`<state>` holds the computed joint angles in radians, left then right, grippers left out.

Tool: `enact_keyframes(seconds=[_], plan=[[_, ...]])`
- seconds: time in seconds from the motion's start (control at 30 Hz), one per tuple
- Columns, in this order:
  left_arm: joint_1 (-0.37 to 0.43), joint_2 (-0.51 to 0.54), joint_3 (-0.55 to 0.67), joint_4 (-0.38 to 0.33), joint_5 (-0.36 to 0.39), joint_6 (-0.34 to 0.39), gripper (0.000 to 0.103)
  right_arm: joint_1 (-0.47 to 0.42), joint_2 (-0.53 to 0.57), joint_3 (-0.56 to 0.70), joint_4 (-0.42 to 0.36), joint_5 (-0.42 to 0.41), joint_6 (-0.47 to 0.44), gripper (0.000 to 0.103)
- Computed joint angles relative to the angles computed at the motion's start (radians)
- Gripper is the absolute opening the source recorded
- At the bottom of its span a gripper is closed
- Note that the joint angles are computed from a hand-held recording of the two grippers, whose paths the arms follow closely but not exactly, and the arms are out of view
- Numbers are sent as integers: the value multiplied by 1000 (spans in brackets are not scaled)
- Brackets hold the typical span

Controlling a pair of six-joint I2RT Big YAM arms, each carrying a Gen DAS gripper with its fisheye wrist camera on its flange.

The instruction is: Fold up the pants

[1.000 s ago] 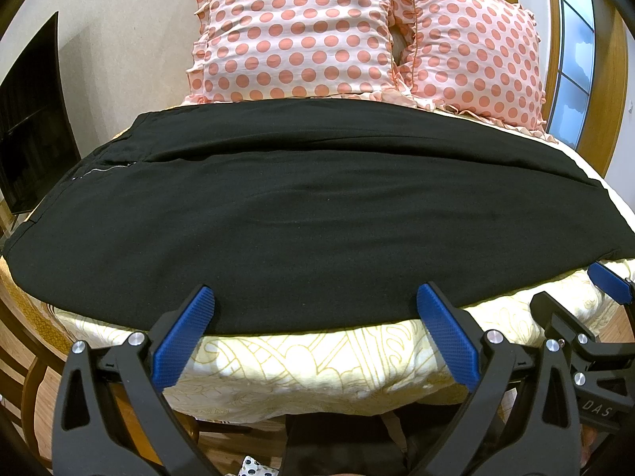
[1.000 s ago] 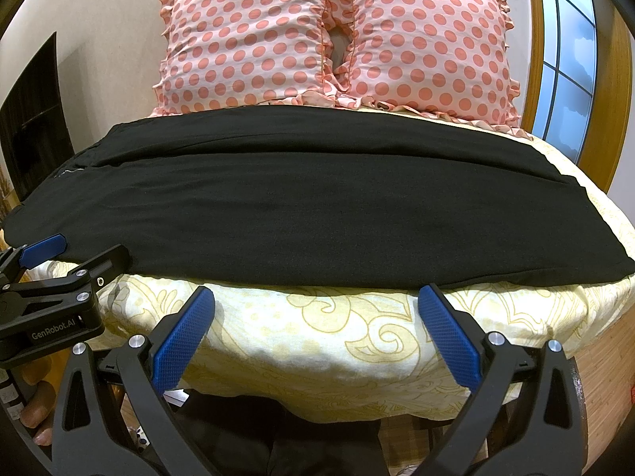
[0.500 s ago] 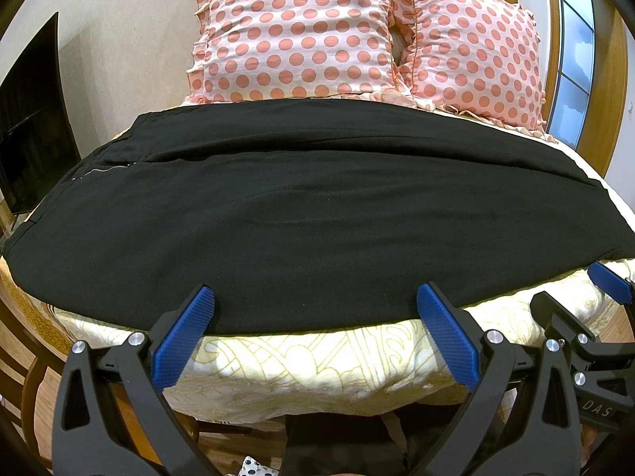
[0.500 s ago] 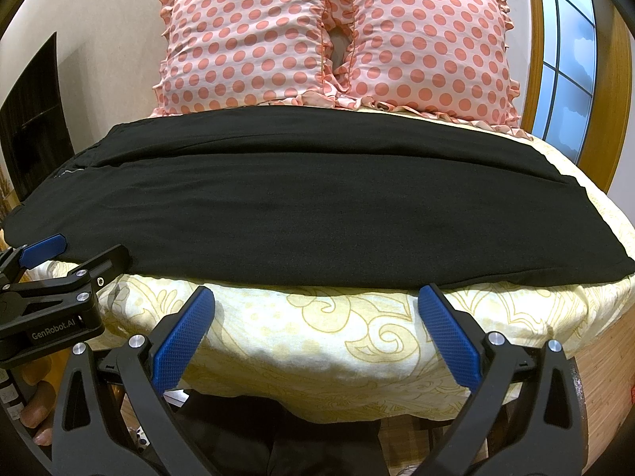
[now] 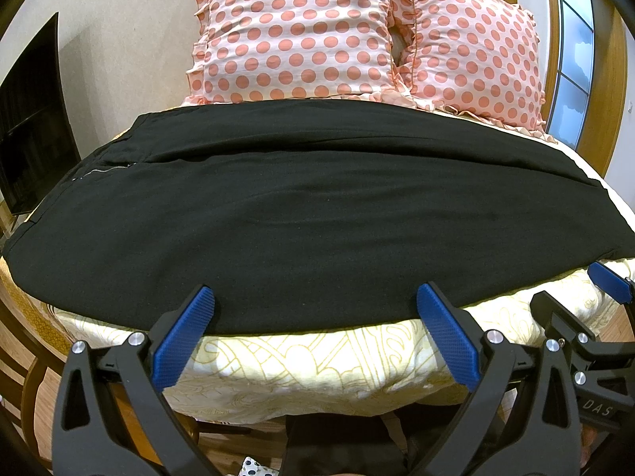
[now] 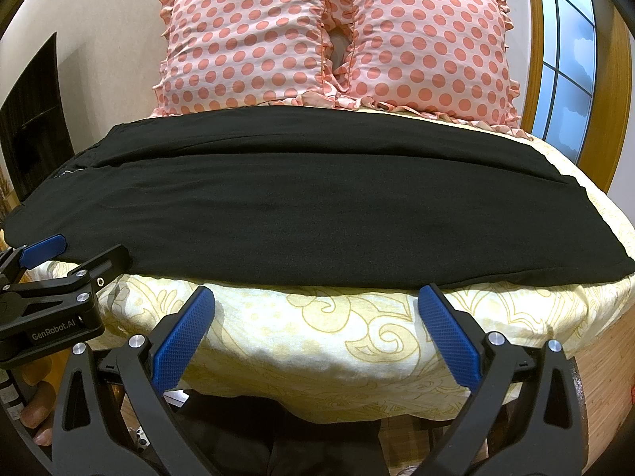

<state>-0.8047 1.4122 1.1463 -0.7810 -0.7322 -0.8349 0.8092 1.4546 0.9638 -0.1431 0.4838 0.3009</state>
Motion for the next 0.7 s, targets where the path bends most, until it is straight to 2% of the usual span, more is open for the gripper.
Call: enact_keyframes(seconds=[0.33,0.43,0.47,0.6,0.67,0.7], plan=[[5,2,2,0,13,10,101,-5,-3,-1,3,-13,-11,102],[2,-1,2,-4,12,9,101,-15,-5,3,-2,-43,-22,102],[4,-3,2,-3,17,13,101,-25,-14,-3,4,-75,-25,102],[6,-13,-8,6,46,37,101,-103,-125,-94,137,-264,22,102],[5,-20,-9,-8,64,58,101,-134,-169,-109,167,-271,27,102],[7,-21,-3,-21,76,55,101,-158,-192,-101,163,-242,13,102]])
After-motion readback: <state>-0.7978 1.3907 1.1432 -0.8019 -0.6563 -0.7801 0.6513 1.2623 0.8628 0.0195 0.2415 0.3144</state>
